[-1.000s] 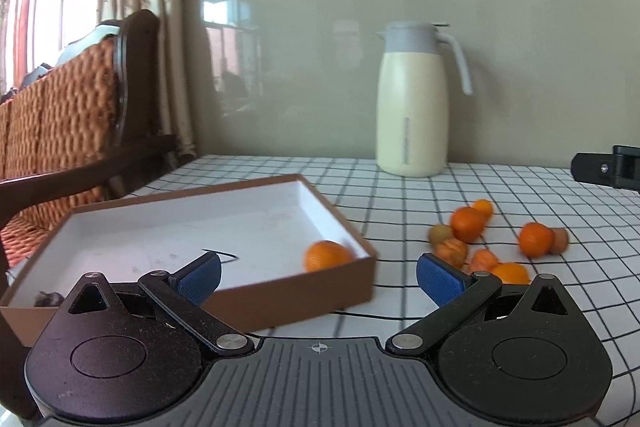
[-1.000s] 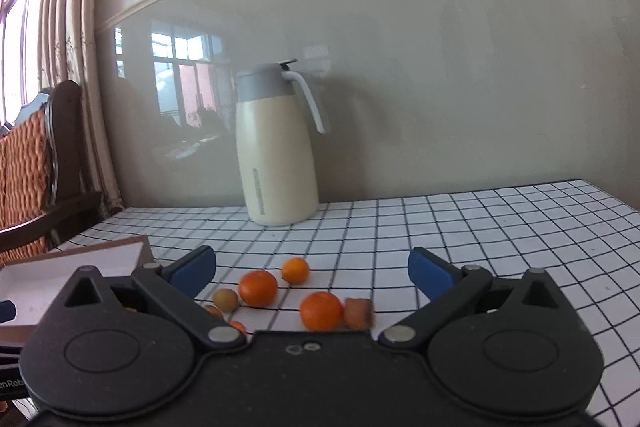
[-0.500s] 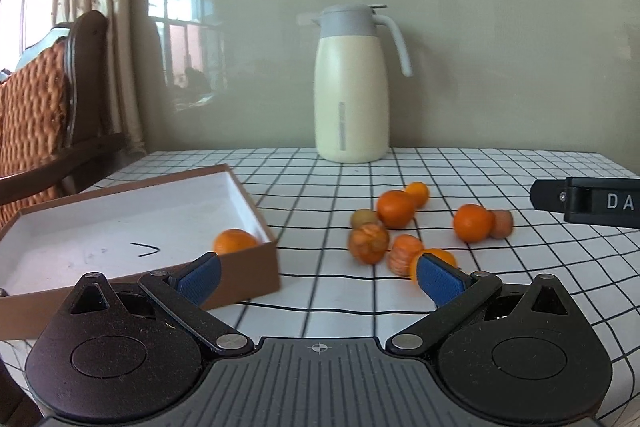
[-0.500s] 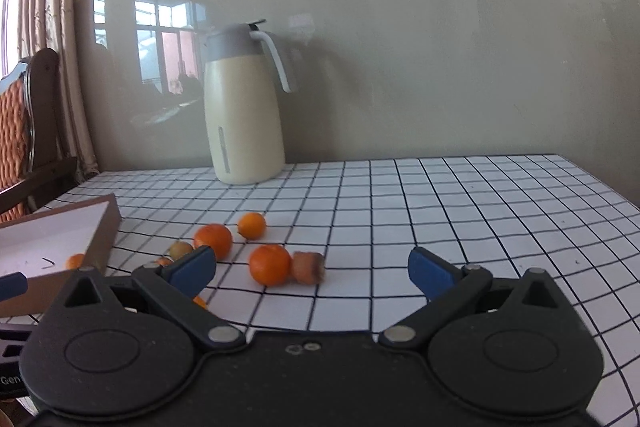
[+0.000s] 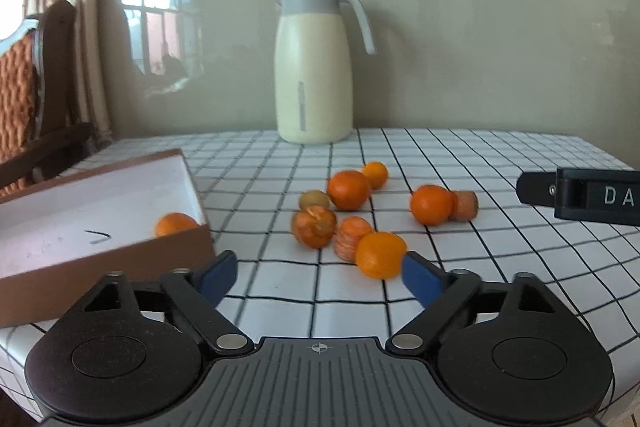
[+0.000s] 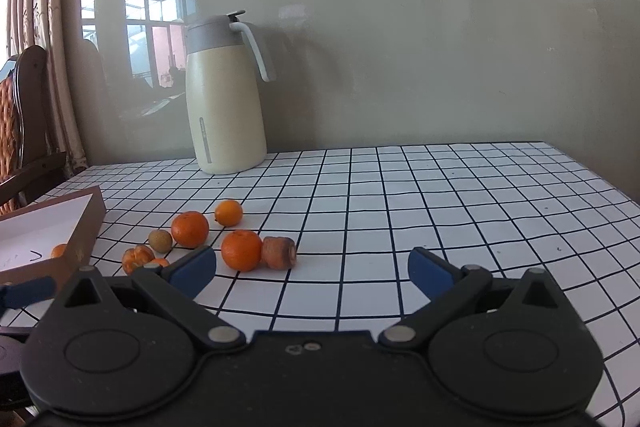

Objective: Organize fruits
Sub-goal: 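Move the left tool back to the pile and grasp an orange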

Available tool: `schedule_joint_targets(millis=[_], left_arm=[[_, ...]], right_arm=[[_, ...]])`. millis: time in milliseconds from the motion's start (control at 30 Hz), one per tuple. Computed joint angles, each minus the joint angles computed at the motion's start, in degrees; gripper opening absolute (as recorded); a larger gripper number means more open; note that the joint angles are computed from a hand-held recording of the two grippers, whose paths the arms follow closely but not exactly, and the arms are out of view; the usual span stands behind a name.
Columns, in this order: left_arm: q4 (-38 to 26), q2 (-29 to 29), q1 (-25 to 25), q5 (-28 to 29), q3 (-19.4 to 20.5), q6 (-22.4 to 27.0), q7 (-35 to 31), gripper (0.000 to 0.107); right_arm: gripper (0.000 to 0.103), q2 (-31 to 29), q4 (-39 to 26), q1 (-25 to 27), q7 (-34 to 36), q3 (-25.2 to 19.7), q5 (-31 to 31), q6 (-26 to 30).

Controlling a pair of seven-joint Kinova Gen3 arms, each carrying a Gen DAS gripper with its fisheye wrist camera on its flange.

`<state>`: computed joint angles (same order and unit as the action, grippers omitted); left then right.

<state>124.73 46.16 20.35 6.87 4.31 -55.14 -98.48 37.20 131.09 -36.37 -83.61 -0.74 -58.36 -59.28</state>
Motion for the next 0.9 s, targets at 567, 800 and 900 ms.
schedule_joint_targets(millis=[567,800,900], left_arm=[[-5.91,1.48,1.61,1.3,1.07,7.32,1.24,0.062],[-7.76,2.52,2.95,1.87,0.44,8.13,1.52,0.048],[-8.31,2.76,2.52,0.58,0.94,8.62,2.17,0.04]], right_arm=[[0.079,-0.11,1.21,2.0,-3.96,0.78,3.1,1.55],[0.071,-0.31,1.35,3.23,-4.54,1.05,5.13,3.19],[0.065,-0.47,1.11,4.27,-5.36,1.16,6.73,4.52]])
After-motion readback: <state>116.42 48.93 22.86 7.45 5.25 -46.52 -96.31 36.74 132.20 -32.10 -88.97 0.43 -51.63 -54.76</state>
